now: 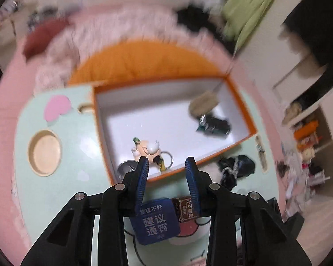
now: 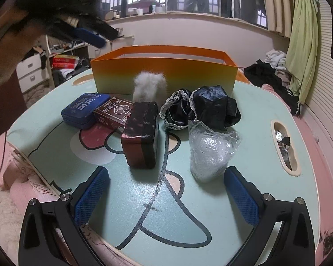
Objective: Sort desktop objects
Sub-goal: 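Grasp the figurine keychain inside the orange box with the left tool, then lift the figurine keychain out and set it on the brown card box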
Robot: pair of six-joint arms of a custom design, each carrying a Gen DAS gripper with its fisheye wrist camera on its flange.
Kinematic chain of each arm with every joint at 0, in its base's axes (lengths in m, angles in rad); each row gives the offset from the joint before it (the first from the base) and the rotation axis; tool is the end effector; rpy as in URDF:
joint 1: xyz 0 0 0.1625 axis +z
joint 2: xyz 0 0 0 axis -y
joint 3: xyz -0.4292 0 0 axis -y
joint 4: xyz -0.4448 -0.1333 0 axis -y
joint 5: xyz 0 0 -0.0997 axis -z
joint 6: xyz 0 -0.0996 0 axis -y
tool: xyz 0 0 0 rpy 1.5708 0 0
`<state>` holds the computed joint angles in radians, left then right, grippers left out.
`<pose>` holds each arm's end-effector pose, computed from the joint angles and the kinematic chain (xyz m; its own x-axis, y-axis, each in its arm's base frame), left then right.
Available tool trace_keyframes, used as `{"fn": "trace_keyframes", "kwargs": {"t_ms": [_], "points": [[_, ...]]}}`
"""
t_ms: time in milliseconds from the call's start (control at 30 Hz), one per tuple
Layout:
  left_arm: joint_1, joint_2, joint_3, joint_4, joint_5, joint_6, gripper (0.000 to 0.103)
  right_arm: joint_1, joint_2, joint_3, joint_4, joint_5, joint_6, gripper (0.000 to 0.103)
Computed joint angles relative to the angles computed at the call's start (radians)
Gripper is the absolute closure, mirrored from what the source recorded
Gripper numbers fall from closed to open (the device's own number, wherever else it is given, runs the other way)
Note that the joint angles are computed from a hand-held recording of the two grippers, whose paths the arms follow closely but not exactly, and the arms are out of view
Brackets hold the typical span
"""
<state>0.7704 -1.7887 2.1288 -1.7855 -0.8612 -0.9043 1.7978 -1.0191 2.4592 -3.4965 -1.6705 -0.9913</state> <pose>-0.1605 -0.4319 0.3457 -0.8501 -0.1714 -0.4979 0.0709 0.8997 -0.4308 0.2142 -0.3789 0.0459 -0.3701 -0.8189 0.4387 -0.9290 0.3224 -0.1819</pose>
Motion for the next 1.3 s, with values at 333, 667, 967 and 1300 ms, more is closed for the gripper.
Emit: {"fn": "trace_keyframes", "kwargs": {"t_ms": [333, 667, 967, 1300], "points": [[0.162, 0.272, -0.232, 0.310, -0.098, -0.094, 0.056, -0.001, -0.001, 0.002, -0.005, 0.002, -0.005, 0.000], [0.107, 0.238, -0.119, 0.230, 0.012, -0.047, 0.061, -0.004, -0.010, 0.004, 0.001, 0.006, -0.004, 0.000], [-0.125, -0.050, 0.048, 0.078, 0.171, -0.015, 0.061, -0.005, -0.011, 0.004, 0.001, 0.007, -0.006, 0.000], [-0.280, -0.191, 0.238, 0.070, 0.096, -0.068, 0.061, -0.009, -0.011, 0.004, 0.001, 0.009, -0.009, 0.000]]}}
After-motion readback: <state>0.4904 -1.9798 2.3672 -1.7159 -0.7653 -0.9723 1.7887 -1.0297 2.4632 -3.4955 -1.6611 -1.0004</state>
